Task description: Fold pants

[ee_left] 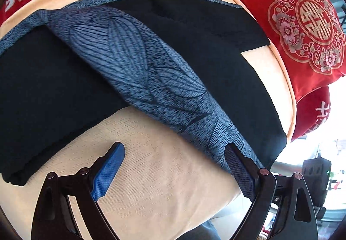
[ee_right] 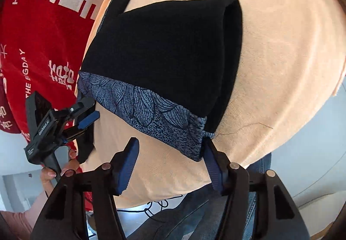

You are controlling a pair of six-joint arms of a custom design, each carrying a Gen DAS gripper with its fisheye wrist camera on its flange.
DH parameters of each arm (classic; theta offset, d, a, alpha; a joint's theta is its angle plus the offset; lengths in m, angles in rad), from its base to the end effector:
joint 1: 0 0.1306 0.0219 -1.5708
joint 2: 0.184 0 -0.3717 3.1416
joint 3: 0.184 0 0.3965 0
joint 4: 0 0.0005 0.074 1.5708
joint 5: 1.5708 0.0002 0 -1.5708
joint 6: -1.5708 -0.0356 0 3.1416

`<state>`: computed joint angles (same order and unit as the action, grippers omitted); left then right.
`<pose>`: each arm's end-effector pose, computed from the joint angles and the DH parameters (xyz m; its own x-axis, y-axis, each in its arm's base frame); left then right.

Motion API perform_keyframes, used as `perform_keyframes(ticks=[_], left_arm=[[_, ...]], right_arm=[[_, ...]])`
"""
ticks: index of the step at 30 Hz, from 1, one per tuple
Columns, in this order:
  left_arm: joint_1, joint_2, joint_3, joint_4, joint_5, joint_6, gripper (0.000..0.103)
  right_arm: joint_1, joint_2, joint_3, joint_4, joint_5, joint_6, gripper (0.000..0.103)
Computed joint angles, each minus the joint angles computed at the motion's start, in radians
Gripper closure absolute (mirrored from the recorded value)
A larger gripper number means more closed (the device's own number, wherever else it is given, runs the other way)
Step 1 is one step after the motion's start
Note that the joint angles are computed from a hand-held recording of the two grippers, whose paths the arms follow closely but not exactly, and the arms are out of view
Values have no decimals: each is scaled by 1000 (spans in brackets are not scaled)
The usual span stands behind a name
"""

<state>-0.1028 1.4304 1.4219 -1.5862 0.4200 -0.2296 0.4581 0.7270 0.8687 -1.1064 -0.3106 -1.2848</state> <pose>0.4280 -0.0593 0.3921 -0.9492 0.3069 -0.0695 0.3081 0.8620 -0.4024 0.2177 0.1189 0.3915 -0.7617 0.6429 0.0803 0.5444 0.5679 0.6174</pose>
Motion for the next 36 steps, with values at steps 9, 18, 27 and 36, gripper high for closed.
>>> perform_keyframes(ticks=[9,18,27,36], left_arm=[[-17,47,33,-30,95,113,52],[-36,107,169,-43,170,230,68],[-102,295,513,76,-5,301,66],[-81,281,475,113,-301,268,30]], right_arm=[[-185,-8,-6,91,-286,85,99],[-427,250,283,2,-488,397,99],[-569,787,891,-314,-436,880,96],[-528,1134,1328,-557,-79,1110,50]])
